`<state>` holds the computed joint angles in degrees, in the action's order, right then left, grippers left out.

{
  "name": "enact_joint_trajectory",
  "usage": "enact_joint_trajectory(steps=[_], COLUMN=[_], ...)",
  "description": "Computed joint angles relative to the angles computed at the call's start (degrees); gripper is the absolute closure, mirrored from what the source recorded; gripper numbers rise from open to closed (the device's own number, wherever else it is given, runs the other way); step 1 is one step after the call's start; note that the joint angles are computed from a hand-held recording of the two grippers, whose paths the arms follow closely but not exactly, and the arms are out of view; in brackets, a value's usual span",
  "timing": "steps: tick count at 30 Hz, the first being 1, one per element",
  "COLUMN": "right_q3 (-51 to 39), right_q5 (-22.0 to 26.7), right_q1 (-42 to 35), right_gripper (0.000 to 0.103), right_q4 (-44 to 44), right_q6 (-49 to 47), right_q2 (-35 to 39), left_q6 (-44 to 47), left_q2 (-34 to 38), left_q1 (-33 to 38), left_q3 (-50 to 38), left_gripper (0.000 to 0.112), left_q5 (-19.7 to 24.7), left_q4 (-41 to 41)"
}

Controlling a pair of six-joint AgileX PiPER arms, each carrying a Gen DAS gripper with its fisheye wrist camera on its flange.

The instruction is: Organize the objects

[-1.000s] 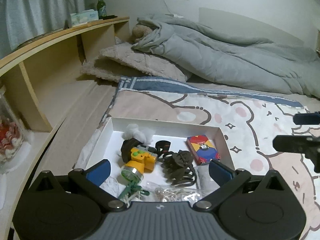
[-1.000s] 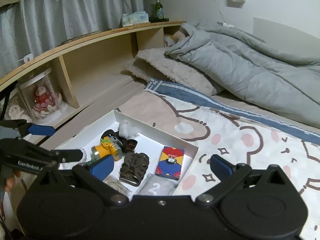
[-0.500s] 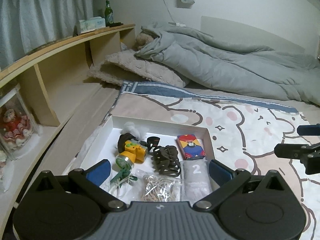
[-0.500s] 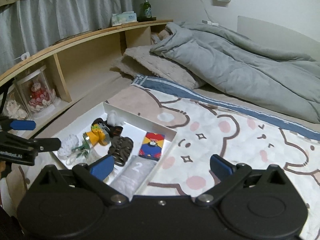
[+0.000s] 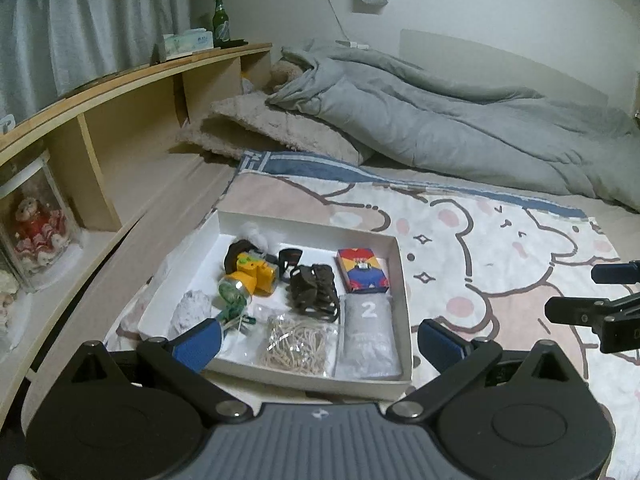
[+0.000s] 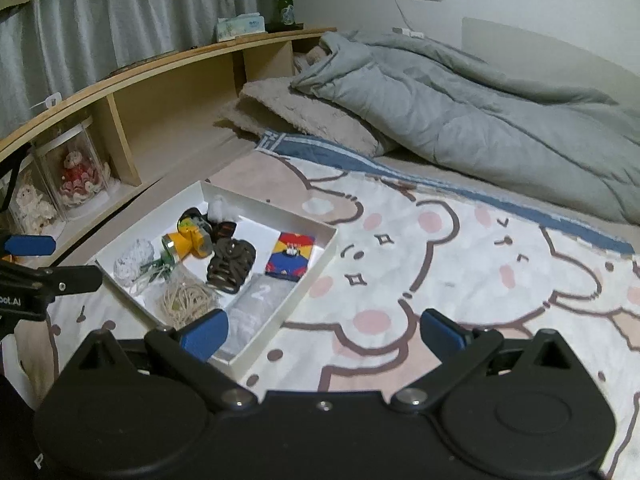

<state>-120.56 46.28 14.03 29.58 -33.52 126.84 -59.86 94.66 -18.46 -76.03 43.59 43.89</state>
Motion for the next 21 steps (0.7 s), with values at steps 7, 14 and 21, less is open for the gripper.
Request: enact_joint_trajectory(steps=[7, 14, 21], right_q3=[5.3, 7.77, 6.74], right_q5=[-2.07, -3.05, -1.51], right_q1=[-1.39, -1.83, -1.45], right_gripper=[0.0, 0.0, 0.0], right_q4=[1.96, 2.26, 0.55], right_q6=[-2.7, -4.85, -4.06], right_q2=[-1.94, -3.4, -2.76], left_q6=[-2.17, -1.53, -0.51], left_q2=[-0.46, 0.47, 0.79], left_q1=[-1.27, -1.49, -0.68], left_q3=[2.51, 2.33, 2.0], left_gripper=[0.009, 0.009, 0.009], left_q5=[-0.39, 0.38, -0.16], left_q4=[-0.15, -0.53, -2.18])
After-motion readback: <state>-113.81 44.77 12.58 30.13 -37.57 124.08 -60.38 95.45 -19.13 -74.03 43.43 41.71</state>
